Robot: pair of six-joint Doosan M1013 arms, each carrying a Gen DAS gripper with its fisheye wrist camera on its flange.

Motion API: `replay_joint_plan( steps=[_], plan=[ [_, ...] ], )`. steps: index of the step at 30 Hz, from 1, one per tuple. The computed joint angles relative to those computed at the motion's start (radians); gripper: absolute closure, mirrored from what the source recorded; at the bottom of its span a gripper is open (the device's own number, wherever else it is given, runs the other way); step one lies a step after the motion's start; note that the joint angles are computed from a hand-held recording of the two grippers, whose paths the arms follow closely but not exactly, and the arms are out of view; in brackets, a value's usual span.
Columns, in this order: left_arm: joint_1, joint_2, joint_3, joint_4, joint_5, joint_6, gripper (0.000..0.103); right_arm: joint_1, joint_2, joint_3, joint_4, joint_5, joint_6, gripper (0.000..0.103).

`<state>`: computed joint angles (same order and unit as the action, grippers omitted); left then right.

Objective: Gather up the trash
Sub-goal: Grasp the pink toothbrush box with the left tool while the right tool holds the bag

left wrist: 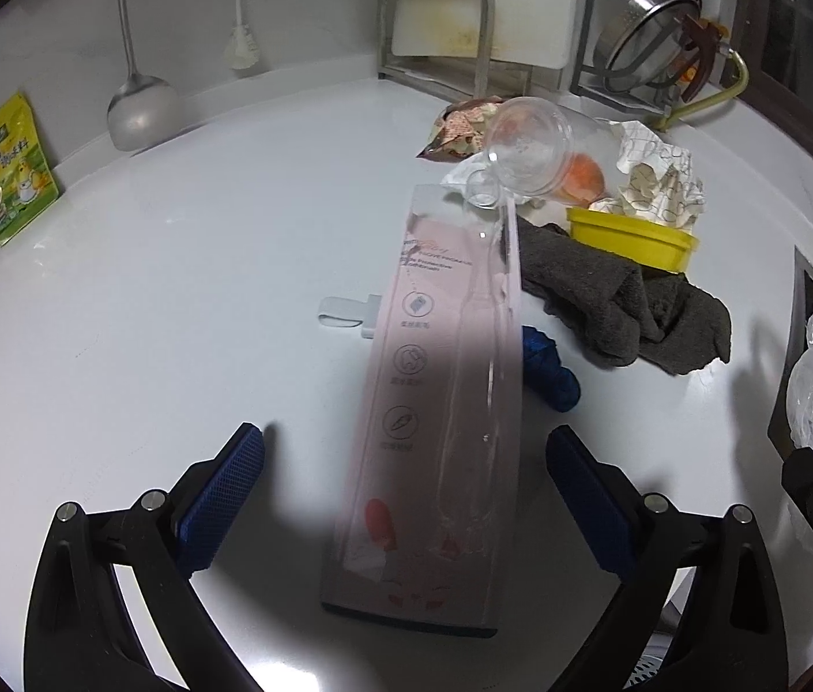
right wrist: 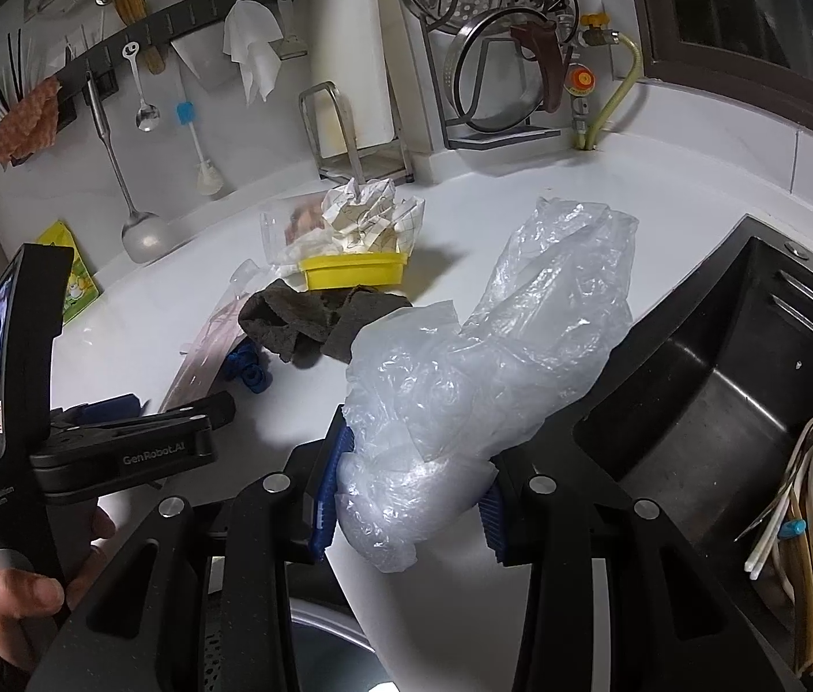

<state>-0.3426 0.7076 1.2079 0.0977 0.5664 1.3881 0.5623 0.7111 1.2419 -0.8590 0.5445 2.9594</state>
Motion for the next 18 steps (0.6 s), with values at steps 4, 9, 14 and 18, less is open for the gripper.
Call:
replay_joint_plan(
  steps=[4,9,14,18],
  plan=[
    [-0.004,-0.011,0.021,-0.005,-0.039,0.035,0.042,0.001,-0.001,0.003,-0.002,-0.003,0.001,0.065],
    [0.004,-0.019,0.032,-0.089,-0.054,0.112,0.052,0.002,-0.003,0.008,-0.008,-0.006,0.002,0.065],
    [0.011,-0.033,0.05,-0.117,-0.085,0.13,0.052,0.005,-0.005,0.009,-0.006,0.002,-0.004,0.065],
    [0.012,-0.053,0.073,-0.096,-0.121,0.113,0.052,0.007,-0.006,0.009,-0.005,0.009,-0.005,0.065]
  ],
)
